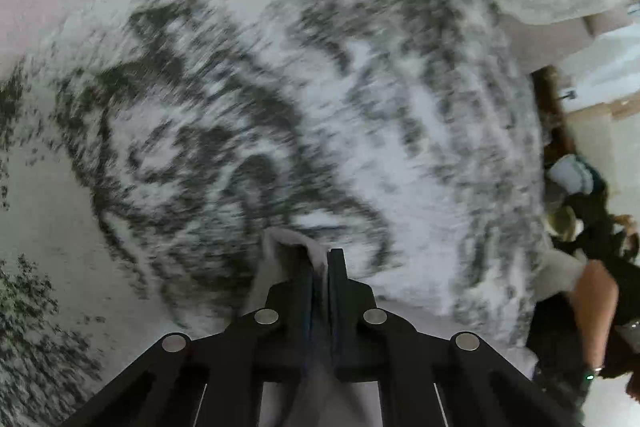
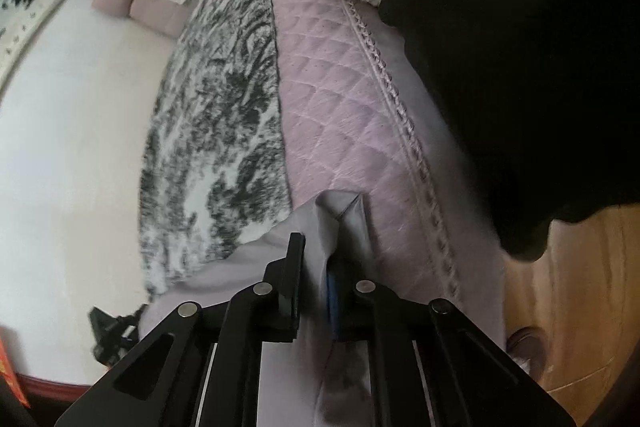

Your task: Fold clothes

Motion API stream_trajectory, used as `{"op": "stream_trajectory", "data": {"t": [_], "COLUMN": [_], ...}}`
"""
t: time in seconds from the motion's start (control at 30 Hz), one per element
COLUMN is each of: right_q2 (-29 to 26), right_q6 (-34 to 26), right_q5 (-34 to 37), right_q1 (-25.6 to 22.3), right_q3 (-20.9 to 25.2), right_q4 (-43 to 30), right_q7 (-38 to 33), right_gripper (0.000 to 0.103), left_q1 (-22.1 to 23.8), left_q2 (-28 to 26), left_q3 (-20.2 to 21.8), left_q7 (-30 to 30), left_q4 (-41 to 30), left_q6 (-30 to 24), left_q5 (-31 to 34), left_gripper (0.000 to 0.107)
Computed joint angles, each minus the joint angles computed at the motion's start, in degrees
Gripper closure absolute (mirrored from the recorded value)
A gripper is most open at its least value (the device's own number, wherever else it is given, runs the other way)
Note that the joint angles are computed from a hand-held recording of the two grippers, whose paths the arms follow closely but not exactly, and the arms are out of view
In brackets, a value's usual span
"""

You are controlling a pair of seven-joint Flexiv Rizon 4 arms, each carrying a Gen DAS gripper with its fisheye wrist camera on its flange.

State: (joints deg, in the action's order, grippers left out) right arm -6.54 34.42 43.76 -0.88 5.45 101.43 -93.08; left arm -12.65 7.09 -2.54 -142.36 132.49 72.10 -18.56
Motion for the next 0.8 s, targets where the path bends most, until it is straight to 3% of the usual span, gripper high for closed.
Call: {"op": "stream_trajectory", "data": {"t": [0.1,0.17,0.23,0.3,0.33,0.37,0.43,0.5,0.57,0.63,0.67,0.7,0.73,0.77,0.8], "right_q2": [0.41,2.22,6.19,12.49,16.2,19.75,26.02,30.85,32.11,30.51,27.81,26.54,25.94,25.63,26.01], "right_q6": [-1.04,-0.39,4.56,11.28,11.14,10.58,7.38,2.56,2.06,2.64,3.11,3.54,2.26,-2.72,-4.85], "right_q5": [-2.34,-3.97,-7.03,-10.95,-9.03,-6.94,-2.31,2.61,1.78,-2.62,-7.78,-9.25,-6.99,-0.99,1.3], "right_q1": [0.65,0.88,1.55,2.16,3.82,5.24,9.35,14.79,18.42,20.83,21.67,21.96,21.52,20.15,20.32], "right_q3": [0.24,0.22,0.61,2.12,1.71,1.57,0.78,-0.19,2.25,5.93,7.35,6.9,4.59,0.42,-3.46], "right_q4": [-0.21,0.66,3.9,8.77,10.25,11.35,12.93,13.91,15.83,17.66,19.19,20.37,20.85,19.82,20.05], "right_q7": [0.54,1.93,2.33,0.83,-2.64,-6.12,-12.05,-16.56,-17.69,-16.89,-13.78,-12.19,-13.79,-16.43,-16.54], "right_gripper": [0.092,0.078,0.056,0.052,0.051,0.051,0.042,0.042,0.042,0.05,0.06,0.097,0.103,0.103,0.103], "left_q1": [-0.93,0.77,7.09,10.03,11.0,11.54,9.95,9.64,10.72,11.08,10.68,9.36,7.81,7.0,7.76], "left_q2": [1.49,5.29,12.72,19.63,20.98,20.73,15.92,8.58,0.58,-5.95,-6.87,-6.19,-3.92,-1.68,0.89], "left_q3": [0.58,-0.31,-4.48,-8.53,-11.63,-15.06,-20.23,-26.6,-33.84,-38.14,-37.8,-35.58,-32.31,-30.24,-30.03], "left_q7": [1.68,-1.02,-12.8,-24.14,-25.1,-23.38,-22.42,-24.53,-23.92,-22.07,-22.52,-24.19,-24.49,-25.27,-26.56], "left_q4": [1.68,2.55,2.39,-1.27,-2.66,-3.96,-9.47,-16.71,-23.89,-28.73,-28.46,-26.55,-23.4,-21.03,-19.63], "left_q6": [1.46,1.15,-1.93,-8.48,-8.55,-7.03,-8.0,-13.23,-22.22,-34.4,-37.44,-37.22,-34.72,-34.51,-38.04], "left_q5": [-2.14,1.64,14.14,26.53,28.0,27.03,29.23,35.6,40.59,44.13,44.47,44.95,43.79,42.93,41.87], "left_gripper": [0.101,0.099,0.08,0.045,0.038,0.03,0.029,0.029,0.029,0.03,0.03,0.031,0.031,0.031,0.032]}}
